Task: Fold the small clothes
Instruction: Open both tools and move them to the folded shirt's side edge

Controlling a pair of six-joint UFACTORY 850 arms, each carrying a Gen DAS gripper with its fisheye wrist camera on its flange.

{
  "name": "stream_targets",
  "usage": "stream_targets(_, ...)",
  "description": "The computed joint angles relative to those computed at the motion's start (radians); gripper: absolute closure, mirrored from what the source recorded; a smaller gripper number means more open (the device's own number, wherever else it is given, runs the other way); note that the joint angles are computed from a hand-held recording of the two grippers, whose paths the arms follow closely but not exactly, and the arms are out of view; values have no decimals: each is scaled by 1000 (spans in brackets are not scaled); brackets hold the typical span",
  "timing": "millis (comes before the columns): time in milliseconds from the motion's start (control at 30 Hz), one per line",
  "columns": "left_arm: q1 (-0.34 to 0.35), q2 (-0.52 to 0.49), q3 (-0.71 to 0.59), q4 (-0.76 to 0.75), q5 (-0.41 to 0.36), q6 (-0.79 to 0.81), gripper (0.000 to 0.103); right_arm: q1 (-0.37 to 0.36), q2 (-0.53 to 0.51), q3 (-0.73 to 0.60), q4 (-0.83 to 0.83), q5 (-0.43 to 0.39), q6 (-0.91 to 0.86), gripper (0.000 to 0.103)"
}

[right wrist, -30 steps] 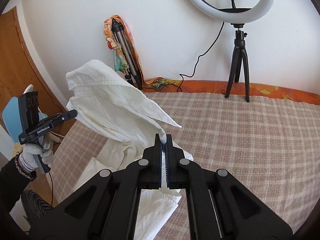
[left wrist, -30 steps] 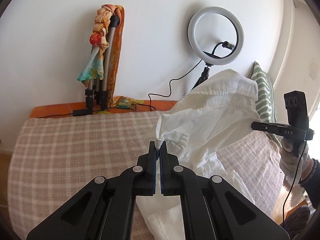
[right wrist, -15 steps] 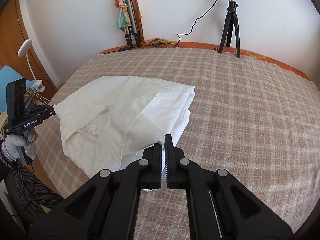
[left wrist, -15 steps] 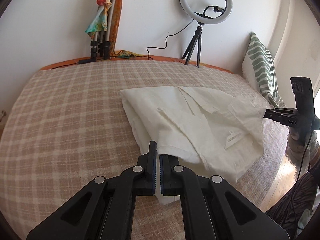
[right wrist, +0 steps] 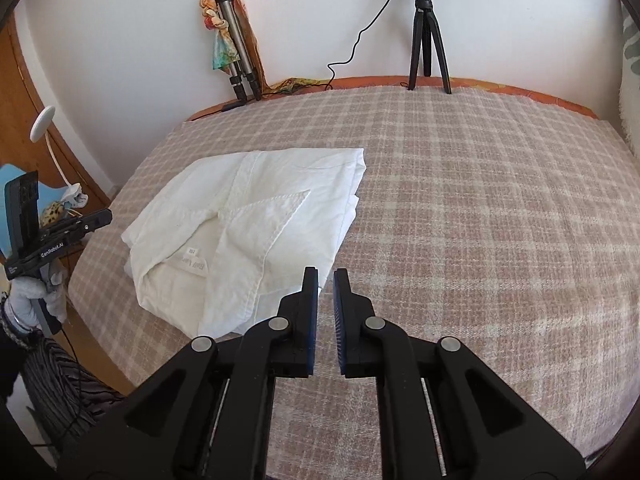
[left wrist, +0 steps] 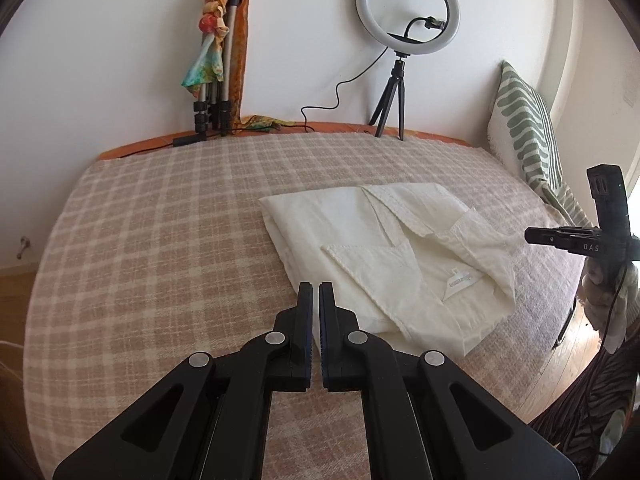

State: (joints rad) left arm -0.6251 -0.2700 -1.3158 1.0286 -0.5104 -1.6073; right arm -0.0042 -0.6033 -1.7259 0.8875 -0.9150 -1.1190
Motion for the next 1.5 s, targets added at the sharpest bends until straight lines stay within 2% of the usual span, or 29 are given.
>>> stream_targets(33, 2, -13, -20, -3, 16, 10, 101, 3, -27, -34, -13, -34, 61, 65)
stream_targets(67, 4, -27, -39, -15, 35, 29, 96, 6, -48, -57, -19, -53, 114, 48)
stream_targets(100, 4, -42, -57, -33, 48, 56, 91, 6, -66, -74, -8, -74, 146, 47)
stream_targets(167, 12, -78, -96, -136, 88, 188, 90, 4, -104, -105, 15, -129, 208, 47)
stream_targets(233, 12, -115, -132, -247, 82, 328, 90, 7, -129, -122, 20, -158, 251, 60)
stream_targets(267, 12, -130, -142, -294, 70, 377, 90, 13, -134, -126, 3, -164, 260, 81)
stream_targets(300, 13, -141, -149, -353, 55, 422, 90, 28, -124, -112, -49, -129, 262, 86)
stream_targets(367, 20, -142, -123, -443, 61, 471, 90, 56, -74, -39, -132, -18, 207, 86)
stream_targets(433, 19, -121, -73, -447, 93, 462, 90, 72, -45, 6, -185, 30, 172, 86)
stream_targets(533, 19, -88, -51, -478, 100, 498, 90, 65, -34, -1, -200, 11, 159, 86)
stream_targets(600, 26, -51, -28, -484, 144, 490, 90, 48, -22, -9, -155, -8, 127, 86)
stream_targets(700, 35, -32, -38, -348, 142, 356, 90, 24, 1, -13, -30, -15, 34, 86)
stream_targets(800, 63, -60, -91, -270, 127, 271, 90, 31, -9, -46, 49, 9, -4, 86)
stream_targets(900, 93, -115, -161, -251, 105, 242, 90, 58, -58, -112, 53, 17, 35, 86)
stream_targets(967, 109, -151, -197, -265, 91, 248, 90, 75, -107, -168, 30, -2, 82, 86)
stream_targets(1000, 122, -168, -208, -306, 103, 284, 90, 85, -122, -179, 8, 2, 97, 86)
stream_targets(1167, 143, -232, -232, -489, 53, 460, 90, 124, -161, -191, -130, 49, 154, 86)
stream_targets(1233, 142, -226, -203, -443, 81, 406, 90, 131, -170, -190, -167, 61, 176, 86)
stream_targets(1367, 140, -210, -204, -435, 56, 394, 90, 124, -169, -196, -174, 45, 186, 86)
stream_targets(1433, 142, -187, -183, -415, 60, 353, 88, 107, -165, -200, -138, 14, 198, 82)
stream_targets(1467, 148, -174, -171, -434, 72, 339, 80, 96, -162, -196, -119, 8, 200, 68)
stream_targets(1500, 159, -161, -154, -465, 104, 331, 65, 82, -151, -179, -108, 18, 209, 50)
